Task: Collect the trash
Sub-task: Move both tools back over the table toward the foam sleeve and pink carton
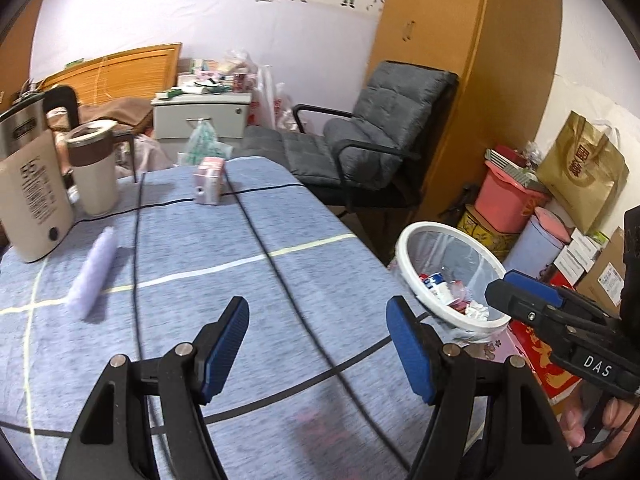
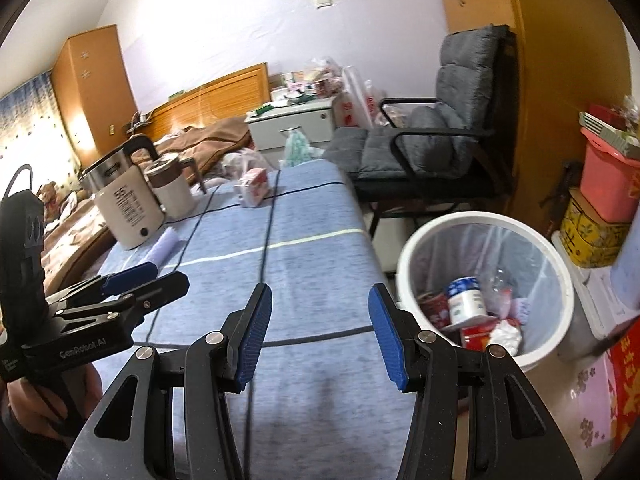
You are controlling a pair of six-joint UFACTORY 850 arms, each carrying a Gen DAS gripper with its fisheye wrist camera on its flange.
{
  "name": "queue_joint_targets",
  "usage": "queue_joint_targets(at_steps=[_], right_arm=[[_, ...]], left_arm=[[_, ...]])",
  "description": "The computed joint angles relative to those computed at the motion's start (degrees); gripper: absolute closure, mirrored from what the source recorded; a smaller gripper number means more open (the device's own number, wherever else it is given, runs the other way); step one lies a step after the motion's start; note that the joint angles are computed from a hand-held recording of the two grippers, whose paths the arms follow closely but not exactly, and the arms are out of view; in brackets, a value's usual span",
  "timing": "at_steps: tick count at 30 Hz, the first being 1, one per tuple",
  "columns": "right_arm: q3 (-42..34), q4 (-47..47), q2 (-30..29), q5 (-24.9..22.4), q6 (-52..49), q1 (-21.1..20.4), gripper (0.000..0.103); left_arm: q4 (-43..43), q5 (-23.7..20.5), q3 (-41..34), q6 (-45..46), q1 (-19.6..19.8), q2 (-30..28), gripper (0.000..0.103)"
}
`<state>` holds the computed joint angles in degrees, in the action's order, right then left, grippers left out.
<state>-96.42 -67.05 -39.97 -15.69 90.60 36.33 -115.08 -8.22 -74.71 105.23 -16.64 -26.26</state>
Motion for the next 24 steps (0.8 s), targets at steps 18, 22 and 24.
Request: queue_joint_targets(at_steps=[18, 22, 24], right_arm=[[-10.4, 21.6, -6.9, 0.5, -25.2, 2.2, 0.052], [-14.3, 28.9, -9.4, -0.5, -33.6, 2.3, 0.052], [-16.8, 31.9, -10.9, -1.2, -37.0, 2.3, 0.052]], left_arm=[[-25.1, 0.6, 6.6, 24.2, 4.5, 3.9, 0.030], [-20.7, 0.3, 6.7, 19.5, 6.1, 3.7, 0.030], [-19.5, 0.5, 6.5, 18.3, 6.7, 3.4, 0.030]])
